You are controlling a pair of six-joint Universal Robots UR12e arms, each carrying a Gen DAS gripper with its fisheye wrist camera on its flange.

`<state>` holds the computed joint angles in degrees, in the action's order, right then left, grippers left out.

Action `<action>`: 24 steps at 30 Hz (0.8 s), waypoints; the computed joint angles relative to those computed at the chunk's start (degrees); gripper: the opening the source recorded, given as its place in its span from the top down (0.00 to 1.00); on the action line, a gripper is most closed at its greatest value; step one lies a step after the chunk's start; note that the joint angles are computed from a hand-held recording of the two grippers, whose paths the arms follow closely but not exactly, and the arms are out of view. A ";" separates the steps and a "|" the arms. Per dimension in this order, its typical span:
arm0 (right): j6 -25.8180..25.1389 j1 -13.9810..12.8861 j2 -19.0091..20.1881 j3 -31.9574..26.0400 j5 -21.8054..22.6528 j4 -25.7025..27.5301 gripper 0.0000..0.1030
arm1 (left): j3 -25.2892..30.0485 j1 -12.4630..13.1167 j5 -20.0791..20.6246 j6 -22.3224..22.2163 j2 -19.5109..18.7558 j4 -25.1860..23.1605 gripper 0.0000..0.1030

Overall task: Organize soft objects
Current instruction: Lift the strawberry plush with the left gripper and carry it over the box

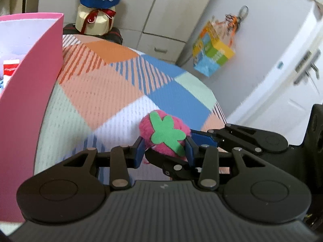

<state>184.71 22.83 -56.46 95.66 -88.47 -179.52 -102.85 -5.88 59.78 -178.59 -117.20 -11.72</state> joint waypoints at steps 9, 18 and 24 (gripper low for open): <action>-1.78 4.06 -3.01 4.13 -5.73 -1.53 0.51 | -6.68 2.25 -3.97 9.77 5.55 -2.79 0.64; -3.39 7.29 -5.68 6.03 -4.12 0.29 0.51 | -12.86 6.65 -7.79 19.69 12.24 -8.18 0.64; -3.52 9.44 -6.65 5.76 -2.43 0.86 0.50 | -16.12 9.73 -8.12 23.35 17.08 -10.77 0.64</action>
